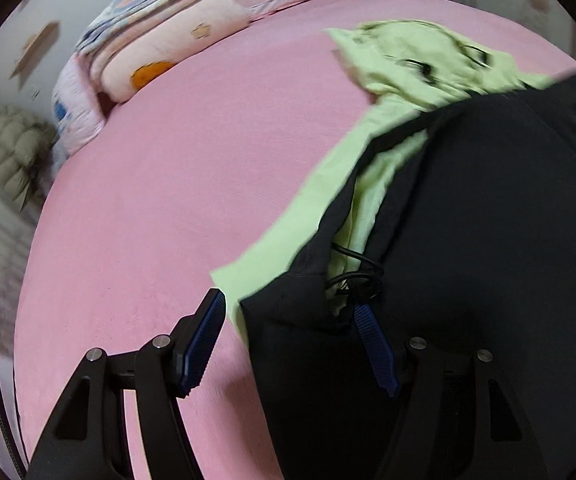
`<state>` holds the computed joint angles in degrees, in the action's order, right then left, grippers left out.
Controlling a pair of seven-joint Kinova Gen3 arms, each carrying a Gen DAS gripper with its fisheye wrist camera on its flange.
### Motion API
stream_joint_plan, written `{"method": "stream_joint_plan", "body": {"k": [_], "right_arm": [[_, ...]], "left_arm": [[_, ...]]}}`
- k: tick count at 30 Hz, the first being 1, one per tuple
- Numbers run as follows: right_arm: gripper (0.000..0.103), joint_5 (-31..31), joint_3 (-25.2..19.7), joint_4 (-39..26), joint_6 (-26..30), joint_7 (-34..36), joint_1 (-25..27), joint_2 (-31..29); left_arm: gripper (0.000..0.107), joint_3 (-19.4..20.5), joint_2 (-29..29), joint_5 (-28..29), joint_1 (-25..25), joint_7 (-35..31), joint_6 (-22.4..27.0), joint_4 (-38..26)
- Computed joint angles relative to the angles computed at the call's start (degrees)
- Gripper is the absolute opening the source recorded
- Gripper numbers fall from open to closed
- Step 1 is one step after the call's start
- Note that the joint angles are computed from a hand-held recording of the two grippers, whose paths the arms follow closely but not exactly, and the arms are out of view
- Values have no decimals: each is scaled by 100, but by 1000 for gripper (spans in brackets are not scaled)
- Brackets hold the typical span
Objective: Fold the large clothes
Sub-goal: 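Lift the hem with both grippers and fold it toward the green hood, then lay the folded hem down and open both grippers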
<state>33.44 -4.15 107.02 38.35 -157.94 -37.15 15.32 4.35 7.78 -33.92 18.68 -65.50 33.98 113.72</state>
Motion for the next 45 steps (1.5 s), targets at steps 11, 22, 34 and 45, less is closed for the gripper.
{"method": "stream_joint_plan", "body": {"k": [11,22,34,45], "right_arm": [[62,-804,88,-70,-807,461,551,158],[11,368,883,-268,-205,-837,-621,328],[11,466,203,-955,597,-1220,-86,887],[37,503,471,-1620,1939,-821,-673,1266]], "left_arm": [[38,588,388,2415,-1451,-1518,-210,-493],[16,-165,291,2832,-926,-576,-201,-622],[18,-119,787,3606,-1258,-414,33,-883],[63,-664,162,3487,-1141,402,-507,-411]]}}
